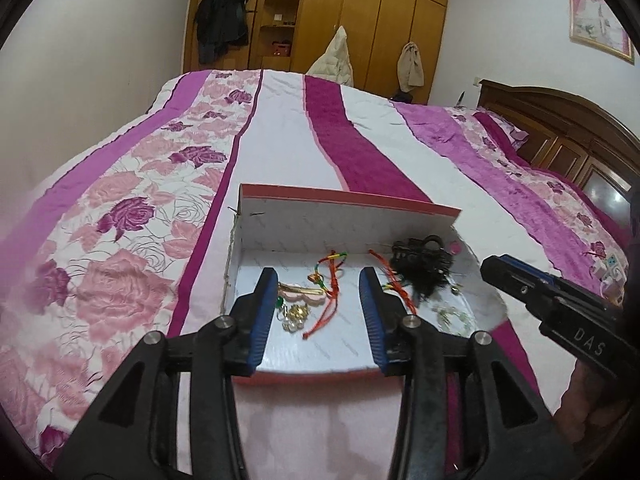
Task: Organize jewelry
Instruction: 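Open the left tool releasing the earring while the right tool releases the bracelet into the box, then move both open tools back out of the box toward the last jewelry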
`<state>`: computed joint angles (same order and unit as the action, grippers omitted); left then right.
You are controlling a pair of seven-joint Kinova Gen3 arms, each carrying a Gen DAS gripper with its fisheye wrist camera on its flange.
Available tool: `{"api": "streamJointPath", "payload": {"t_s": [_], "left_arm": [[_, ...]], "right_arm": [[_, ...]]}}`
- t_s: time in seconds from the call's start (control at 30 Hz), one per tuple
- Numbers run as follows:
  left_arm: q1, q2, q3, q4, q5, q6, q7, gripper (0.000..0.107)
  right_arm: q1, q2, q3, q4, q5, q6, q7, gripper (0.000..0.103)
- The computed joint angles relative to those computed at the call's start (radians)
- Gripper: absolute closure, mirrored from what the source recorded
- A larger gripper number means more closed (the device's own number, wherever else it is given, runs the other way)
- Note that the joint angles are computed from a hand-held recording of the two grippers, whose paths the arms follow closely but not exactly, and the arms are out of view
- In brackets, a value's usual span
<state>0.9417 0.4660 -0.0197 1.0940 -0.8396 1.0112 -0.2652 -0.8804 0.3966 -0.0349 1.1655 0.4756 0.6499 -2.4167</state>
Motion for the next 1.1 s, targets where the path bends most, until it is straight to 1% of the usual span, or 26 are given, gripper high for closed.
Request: {"api": "streamJointPath", "payload": {"t_s": [0.13,0.27,0.43,0.67,0.87,1.0,1.1], "left_arm": [[0.015,-0.033,0.017,0.024,0.007,0.005,0.011,0.073],[0.031,-0.045,0.036,0.016,0.012,0.051,0.01,0.072],[0.045,-0.056,0.067,0.009,0.043,0.105,-0.007,0.072],[0.047,-0.068,0.102,0.028,0.102,0.13,-0.022,0.072],[0.027,-0.084,0.131,0.077,0.182,0.089,-0.042,0.071],[0.024,-0.07,0.142,0.072,0.225,0.096,-0.073,0.071],[0.016,-0.06,0.15,0.065,0.273,0.088,-0.102,0.071]], "right_arm": [[-0.024,-0.053,0.001,0.045,0.032,0.018,-0.038,0.073],[-0.028,-0.106,-0.024,0.094,0.054,0.038,-0.077,0.073],[-0.019,-0.157,-0.068,0.146,0.08,0.065,-0.12,0.073],[-0.017,-0.212,-0.129,0.207,0.129,0.133,-0.172,0.073],[-0.003,-0.244,-0.173,0.259,0.13,0.173,-0.207,0.072],[0.006,-0.258,-0.192,0.284,0.127,0.187,-0.226,0.068],[0.011,-0.27,-0.205,0.307,0.132,0.194,-0.241,0.067]]}}
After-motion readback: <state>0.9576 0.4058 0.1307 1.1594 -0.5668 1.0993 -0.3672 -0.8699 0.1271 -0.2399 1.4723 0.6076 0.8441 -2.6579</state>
